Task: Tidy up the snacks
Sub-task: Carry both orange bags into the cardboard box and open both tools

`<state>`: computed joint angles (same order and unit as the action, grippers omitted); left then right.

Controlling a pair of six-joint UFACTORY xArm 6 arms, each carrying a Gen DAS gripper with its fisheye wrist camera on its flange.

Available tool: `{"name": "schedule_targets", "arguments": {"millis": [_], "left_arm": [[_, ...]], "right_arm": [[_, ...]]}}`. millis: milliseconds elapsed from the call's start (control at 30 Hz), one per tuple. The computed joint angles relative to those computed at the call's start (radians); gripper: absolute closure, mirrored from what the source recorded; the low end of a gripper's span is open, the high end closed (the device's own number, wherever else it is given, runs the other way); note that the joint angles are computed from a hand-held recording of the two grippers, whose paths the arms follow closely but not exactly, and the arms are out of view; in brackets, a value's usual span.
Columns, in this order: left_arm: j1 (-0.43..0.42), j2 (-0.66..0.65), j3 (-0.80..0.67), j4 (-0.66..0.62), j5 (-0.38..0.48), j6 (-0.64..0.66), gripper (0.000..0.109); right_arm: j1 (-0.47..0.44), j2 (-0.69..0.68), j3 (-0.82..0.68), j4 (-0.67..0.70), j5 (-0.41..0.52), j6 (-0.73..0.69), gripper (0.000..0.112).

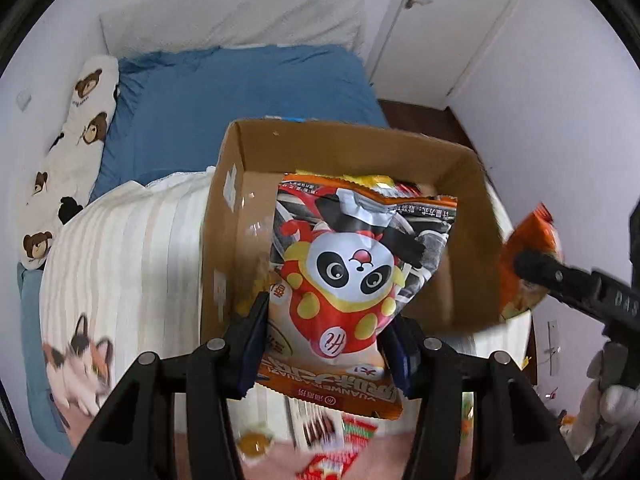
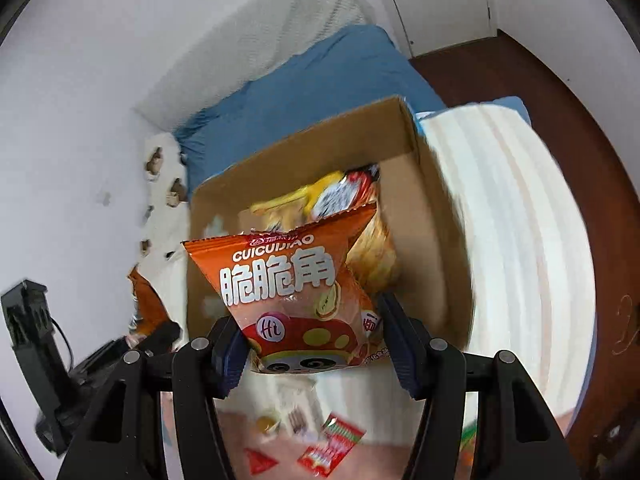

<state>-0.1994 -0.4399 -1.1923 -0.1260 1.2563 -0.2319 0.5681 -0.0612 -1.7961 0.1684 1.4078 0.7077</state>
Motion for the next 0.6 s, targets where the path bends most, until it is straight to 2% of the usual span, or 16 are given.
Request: {"name": "schedule_targets", "arguments": {"millis": [133,367,433,467,500,533,567,600], "left_arm": [[0.039,0.180,-0.100,0.017,-0.003,0.011,0.059],[0.073,0.385,-0.221,0.020,0.010,0.013,0.058],[0.079,0.416,-0.243,-0.004,0.026,0.021,0.058],[0.080,0.431,-0.256,-0.012,0.030,0.027,0.056],[0.078,0.437,-0.257,-0.008,0.025,0.031,0.052],[0.072,0.441,-0.257,0.009,0.013,0.032,0.036],[0.070,0.444,-0.259,0.014,0.007,0.036,0.017],[0.070,0.442,-0.253,0.013,-0.005,0.041,0.013]], "right_arm": [[-0.067,0.211,-0.226,-0.014,0.088,-0.033,0.049],[-0.100,0.404,-0.395,-0.021,0.117,-0.043,0.049],[-0.106,0.456,-0.447,-0.017,0.140,-0.050,0.048],[-0.109,0.481,-0.482,-0.023,0.162,-0.050,0.039],[-0.109,0.510,-0.521,-0.034,0.187,-0.049,0.016],[-0.110,0.536,-0.553,-0.042,0.205,-0.048,0.011],[-0.112,0.545,-0.578,-0.039,0.222,-0.051,0.011],[-0.112,0.563,-0.601,-0.033,0.235,-0.057,0.011]]}}
